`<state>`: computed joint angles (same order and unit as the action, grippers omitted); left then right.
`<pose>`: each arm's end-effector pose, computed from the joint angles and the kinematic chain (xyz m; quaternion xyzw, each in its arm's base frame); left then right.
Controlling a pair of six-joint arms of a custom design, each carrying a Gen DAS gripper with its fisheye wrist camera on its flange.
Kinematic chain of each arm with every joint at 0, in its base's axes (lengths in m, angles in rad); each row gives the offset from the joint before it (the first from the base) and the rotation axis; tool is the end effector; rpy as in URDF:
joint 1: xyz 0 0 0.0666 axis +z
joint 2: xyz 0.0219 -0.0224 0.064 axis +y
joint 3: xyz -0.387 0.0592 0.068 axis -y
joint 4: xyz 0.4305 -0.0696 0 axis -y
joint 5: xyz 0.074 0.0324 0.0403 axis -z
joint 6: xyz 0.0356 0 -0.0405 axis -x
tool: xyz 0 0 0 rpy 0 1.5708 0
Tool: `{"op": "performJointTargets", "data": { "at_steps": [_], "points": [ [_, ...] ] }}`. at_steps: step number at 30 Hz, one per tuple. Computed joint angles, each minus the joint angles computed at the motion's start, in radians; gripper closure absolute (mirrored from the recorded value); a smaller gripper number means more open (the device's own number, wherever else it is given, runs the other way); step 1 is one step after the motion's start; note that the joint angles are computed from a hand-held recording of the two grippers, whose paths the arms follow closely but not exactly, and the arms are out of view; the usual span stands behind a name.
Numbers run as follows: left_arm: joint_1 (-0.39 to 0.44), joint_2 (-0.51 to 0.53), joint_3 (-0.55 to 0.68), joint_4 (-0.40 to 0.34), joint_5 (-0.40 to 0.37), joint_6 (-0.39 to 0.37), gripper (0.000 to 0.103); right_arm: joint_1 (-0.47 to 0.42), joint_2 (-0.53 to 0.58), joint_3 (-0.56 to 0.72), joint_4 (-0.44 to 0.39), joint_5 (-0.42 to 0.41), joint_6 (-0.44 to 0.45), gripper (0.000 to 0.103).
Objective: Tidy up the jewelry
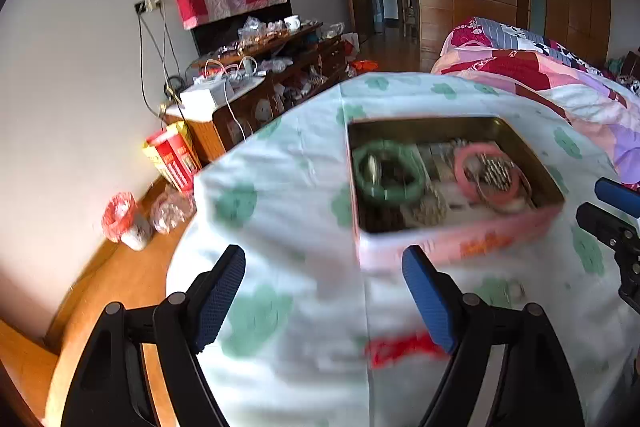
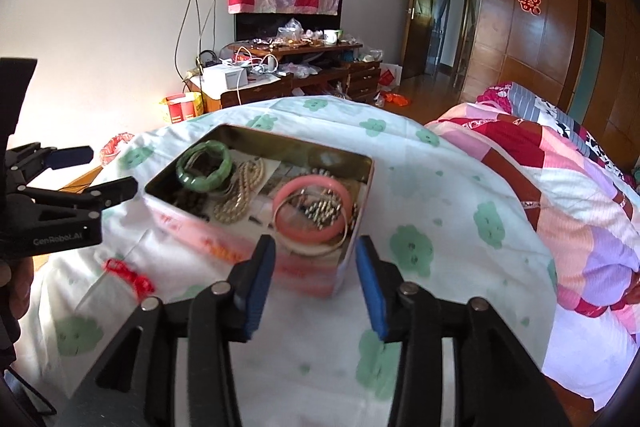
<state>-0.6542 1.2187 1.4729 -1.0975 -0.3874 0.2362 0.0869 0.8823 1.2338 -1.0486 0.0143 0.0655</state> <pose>0.3570 -0.2573 0.5456 0.1233 0.9113 0.0120 0.3926 0.3155 0.0266 0.5504 -0.0660 0.9037 -0.0020 0.4231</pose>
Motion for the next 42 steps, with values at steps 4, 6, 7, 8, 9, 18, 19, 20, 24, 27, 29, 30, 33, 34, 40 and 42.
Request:
{"op": "performJointTargets", "data": {
  "at_steps": [4,6,7,8,9,18,19,20,24,27,29,30,33,34,40,42],
  "points": [
    [-0.017,-0.047,-0.053,-0.011,0.003,0.023,0.022,0.024,-0.041,-0.034,-0.012,0.016,-0.001,0.056],
    [-0.025,-0.061,-0.073,-0.011,0.02,0.035,0.022,0.04,-0.057,-0.052,-0.012,0.034,0.009,0.05],
    [-0.031,-0.064,-0.08,-0.01,0.023,0.039,0.022,0.045,-0.063,-0.059,-0.01,0.042,0.01,0.048],
    [-0.035,-0.063,-0.082,-0.011,0.023,0.039,0.022,0.05,-0.067,-0.067,-0.008,0.05,0.009,0.048],
    [-0.041,-0.061,-0.086,-0.012,0.022,0.039,0.022,0.049,-0.068,-0.072,-0.011,0.048,0.008,0.048],
    [-0.057,-0.027,-0.099,-0.016,0.049,0.032,0.022,0.064,-0.065,-0.104,-0.044,0.078,0.009,0.048],
    [-0.056,-0.025,-0.102,-0.015,0.057,0.031,0.022,0.066,-0.066,-0.106,-0.045,0.078,0.01,0.048],
    [-0.056,-0.022,-0.101,-0.015,0.057,0.031,0.025,0.068,-0.066,-0.107,-0.046,0.079,0.011,0.048],
    [-0.05,-0.018,-0.106,-0.015,0.081,0.024,0.075,0.073,-0.067,-0.11,-0.05,0.08,0.011,0.048],
    [-0.046,-0.023,-0.107,-0.007,0.102,0.021,0.097,0.069,-0.062,-0.108,-0.053,0.068,0.002,0.048],
    [-0.048,-0.025,-0.108,0.0,0.093,0.017,0.097,0.068,-0.051,-0.099,-0.059,0.054,-0.004,0.048],
    [-0.046,-0.027,-0.109,0.002,0.092,0.016,0.097,0.07,-0.046,-0.095,-0.061,0.049,-0.008,0.048],
    [-0.033,-0.041,-0.111,0.01,0.093,0.025,0.097,0.078,-0.019,-0.076,-0.08,0.027,-0.016,0.048],
    [-0.03,-0.046,-0.11,0.014,0.088,0.025,0.097,0.08,-0.011,-0.071,-0.087,0.019,-0.016,0.048],
    [-0.013,-0.066,-0.111,0.03,0.066,0.019,0.097,0.082,0.031,-0.048,-0.116,-0.022,-0.035,0.048],
    [-0.012,-0.069,-0.117,0.031,0.059,0.017,0.097,0.081,0.042,-0.048,-0.119,-0.023,-0.041,0.048]
  ]
}}
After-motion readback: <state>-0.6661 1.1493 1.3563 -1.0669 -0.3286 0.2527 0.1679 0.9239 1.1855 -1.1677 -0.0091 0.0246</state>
